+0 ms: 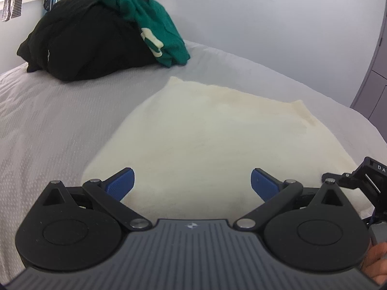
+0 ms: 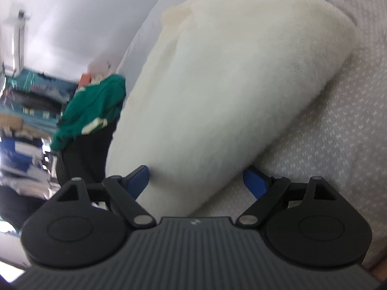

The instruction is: Fold large clothes

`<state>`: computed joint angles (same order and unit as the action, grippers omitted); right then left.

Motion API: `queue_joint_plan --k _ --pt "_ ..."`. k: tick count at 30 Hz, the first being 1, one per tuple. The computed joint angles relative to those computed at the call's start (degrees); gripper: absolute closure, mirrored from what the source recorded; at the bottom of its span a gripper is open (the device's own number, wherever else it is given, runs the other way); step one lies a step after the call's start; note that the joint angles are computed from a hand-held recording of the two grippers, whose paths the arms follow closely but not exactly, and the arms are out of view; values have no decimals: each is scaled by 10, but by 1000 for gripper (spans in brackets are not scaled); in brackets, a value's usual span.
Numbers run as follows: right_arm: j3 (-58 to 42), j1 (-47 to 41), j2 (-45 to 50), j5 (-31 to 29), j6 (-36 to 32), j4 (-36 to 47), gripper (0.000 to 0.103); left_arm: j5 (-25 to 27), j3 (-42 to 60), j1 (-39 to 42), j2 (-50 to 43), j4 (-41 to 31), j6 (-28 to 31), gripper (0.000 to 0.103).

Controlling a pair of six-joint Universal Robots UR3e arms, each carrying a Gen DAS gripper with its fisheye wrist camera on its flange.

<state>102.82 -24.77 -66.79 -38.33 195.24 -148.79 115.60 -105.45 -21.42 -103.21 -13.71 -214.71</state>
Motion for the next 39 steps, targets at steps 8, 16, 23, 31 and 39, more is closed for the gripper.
queue_joint_plan --k 8,16,23,31,39 --pt "-16 -9 57 54 77 -90 13 -51 -14 27 0 11 8 0" --pt "-16 -19 73 100 119 -163 13 -133 -82 59 17 109 -26 0" --pt "-24 -24 84 113 129 -159 13 -309 -203 155 53 253 -158 0" --pt "-13 -33 76 118 115 -148 13 -429 -253 209 27 305 -250 0" --pt "-7 -32 78 116 130 -167 13 -427 -236 239 -41 360 -315 0"
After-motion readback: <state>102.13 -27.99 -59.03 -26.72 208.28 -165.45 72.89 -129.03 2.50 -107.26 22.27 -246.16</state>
